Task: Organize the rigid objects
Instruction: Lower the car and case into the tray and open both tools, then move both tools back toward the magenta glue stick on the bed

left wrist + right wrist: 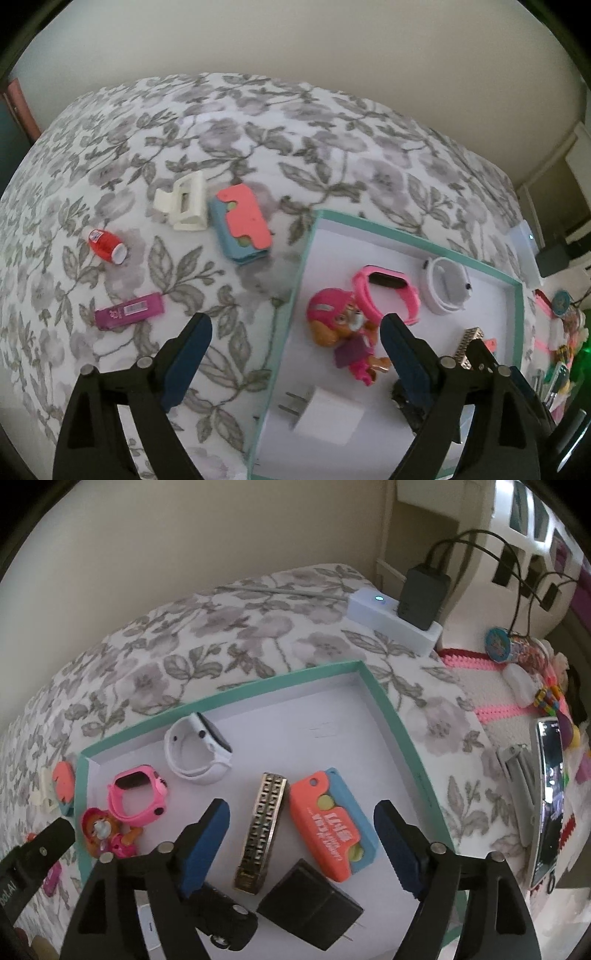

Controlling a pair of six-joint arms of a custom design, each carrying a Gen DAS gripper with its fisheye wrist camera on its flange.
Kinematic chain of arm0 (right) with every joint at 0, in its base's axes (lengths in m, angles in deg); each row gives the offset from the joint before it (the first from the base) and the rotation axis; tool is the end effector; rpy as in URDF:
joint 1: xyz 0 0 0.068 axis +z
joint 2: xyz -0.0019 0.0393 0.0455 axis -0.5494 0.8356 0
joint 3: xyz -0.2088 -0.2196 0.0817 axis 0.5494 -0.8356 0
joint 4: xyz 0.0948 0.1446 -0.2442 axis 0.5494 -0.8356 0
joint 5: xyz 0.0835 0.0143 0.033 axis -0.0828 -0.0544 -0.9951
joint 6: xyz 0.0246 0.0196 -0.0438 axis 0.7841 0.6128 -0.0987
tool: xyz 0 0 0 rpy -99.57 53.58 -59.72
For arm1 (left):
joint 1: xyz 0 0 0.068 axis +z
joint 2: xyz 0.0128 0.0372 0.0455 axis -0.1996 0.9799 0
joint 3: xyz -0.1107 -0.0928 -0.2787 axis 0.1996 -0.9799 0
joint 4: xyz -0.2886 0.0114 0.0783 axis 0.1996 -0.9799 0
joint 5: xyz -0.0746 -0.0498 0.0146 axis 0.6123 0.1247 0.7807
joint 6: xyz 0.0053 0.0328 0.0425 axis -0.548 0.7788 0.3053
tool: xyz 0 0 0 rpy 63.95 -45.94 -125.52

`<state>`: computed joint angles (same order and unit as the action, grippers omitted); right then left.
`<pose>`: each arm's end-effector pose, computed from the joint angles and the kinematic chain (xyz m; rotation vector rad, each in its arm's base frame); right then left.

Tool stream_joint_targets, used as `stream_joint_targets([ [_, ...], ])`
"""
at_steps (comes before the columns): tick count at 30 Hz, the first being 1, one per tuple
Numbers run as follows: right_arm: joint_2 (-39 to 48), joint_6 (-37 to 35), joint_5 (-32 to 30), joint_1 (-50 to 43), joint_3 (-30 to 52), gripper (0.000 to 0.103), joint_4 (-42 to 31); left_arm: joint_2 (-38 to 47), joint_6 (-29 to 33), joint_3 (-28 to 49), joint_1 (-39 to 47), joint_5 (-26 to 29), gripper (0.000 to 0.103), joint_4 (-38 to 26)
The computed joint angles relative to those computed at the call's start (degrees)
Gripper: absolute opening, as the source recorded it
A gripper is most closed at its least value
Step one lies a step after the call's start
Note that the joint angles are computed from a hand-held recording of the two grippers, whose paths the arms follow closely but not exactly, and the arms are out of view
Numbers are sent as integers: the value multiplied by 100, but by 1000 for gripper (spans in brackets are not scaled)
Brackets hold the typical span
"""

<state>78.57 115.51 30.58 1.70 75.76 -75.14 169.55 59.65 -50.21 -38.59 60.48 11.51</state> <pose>0.1727 0.1019 0.0619 1.0412 2.4860 -0.2119 0.2697 -0.1377 0.0702 0.2581 2.7464 -0.2018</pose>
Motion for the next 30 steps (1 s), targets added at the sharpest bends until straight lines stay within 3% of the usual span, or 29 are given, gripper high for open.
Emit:
stream_joint_targets([
  [5,120,-103,45,80,143,86,-9,116,-35,27,89,-103,93,14],
  [7,164,-141,81,115,204,103,-35,163,-49,52,125,-97,93,-7],
  [21,260,-193,120,225,406,103,-211,133,127,133,532,-73,93,-77],
  [30,110,-542,455,672,1069,103,-481,-30,420,223,1506,94,93,-204],
])
